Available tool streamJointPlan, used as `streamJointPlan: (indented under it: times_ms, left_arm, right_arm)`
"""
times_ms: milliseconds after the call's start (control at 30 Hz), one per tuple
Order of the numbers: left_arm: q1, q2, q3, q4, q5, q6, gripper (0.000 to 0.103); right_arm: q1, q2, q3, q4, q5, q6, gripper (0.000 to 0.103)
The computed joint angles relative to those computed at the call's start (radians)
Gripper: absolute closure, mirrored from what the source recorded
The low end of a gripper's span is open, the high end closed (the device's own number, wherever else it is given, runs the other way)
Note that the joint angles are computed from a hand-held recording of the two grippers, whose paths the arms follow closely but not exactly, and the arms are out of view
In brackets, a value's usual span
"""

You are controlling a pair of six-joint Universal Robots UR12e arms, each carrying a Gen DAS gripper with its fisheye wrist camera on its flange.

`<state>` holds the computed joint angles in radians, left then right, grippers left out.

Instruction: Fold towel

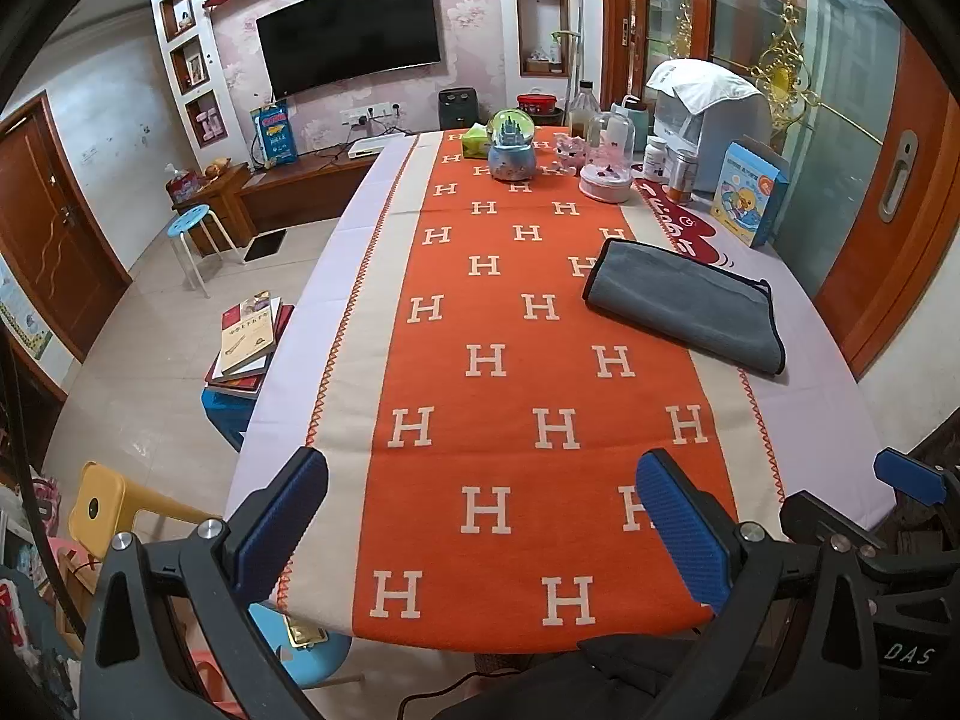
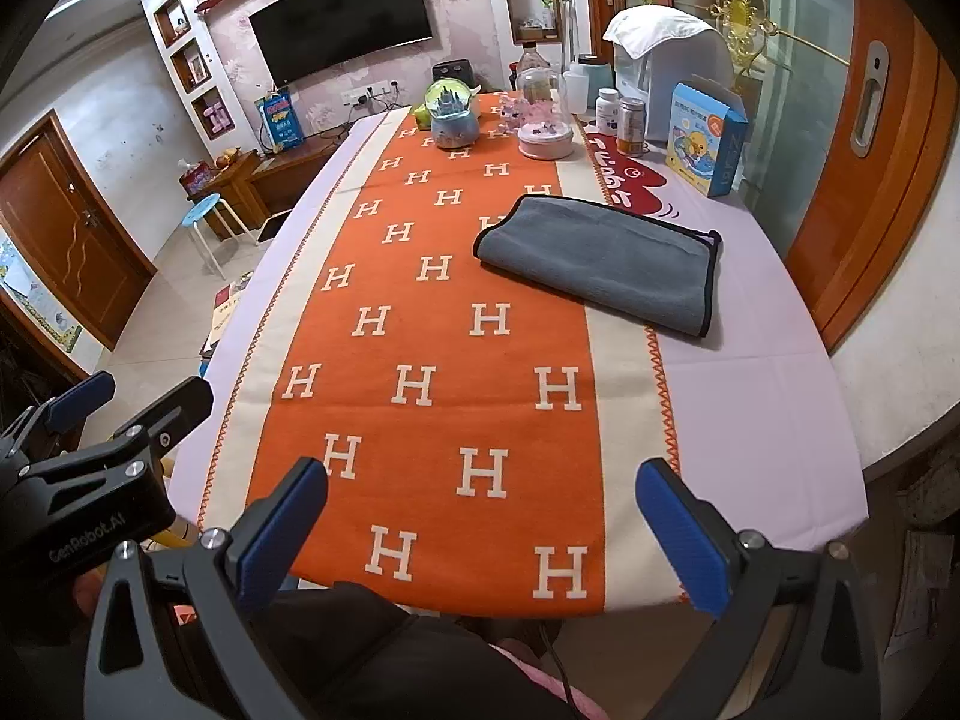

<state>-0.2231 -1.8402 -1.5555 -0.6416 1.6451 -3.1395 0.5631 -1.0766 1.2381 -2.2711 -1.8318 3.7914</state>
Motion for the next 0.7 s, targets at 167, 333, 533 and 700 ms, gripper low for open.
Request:
streamJointPlan:
  times_ms: [167,333,533,700]
  left_arm:
    - [0.002,-0.002,0.005,-0.008,-0.004,0.002,0.001]
    - [0.002,-0.004,0.009,-0.014,-0.003,0.000,0.001]
    - [0.005,-0.002,0.009,-0.020,-0.003,-0.002,0.001]
    - [0.007,-0.001,0.006,-0.022,-0.004,-0.002,0.001]
  right_arm:
    - [-0.003,-0.005,0.010,0.000,0.003,0.001,0.000]
    - [-0.004,-0.005,0.010,0.000,0.005,-0.002,0.000]
    - [-0.001,0.003,-0.002,0.013,0.006,0.002,0.000]
    - [-0.001,0.004,-0.004,0.017,0.006,0.003,0.000]
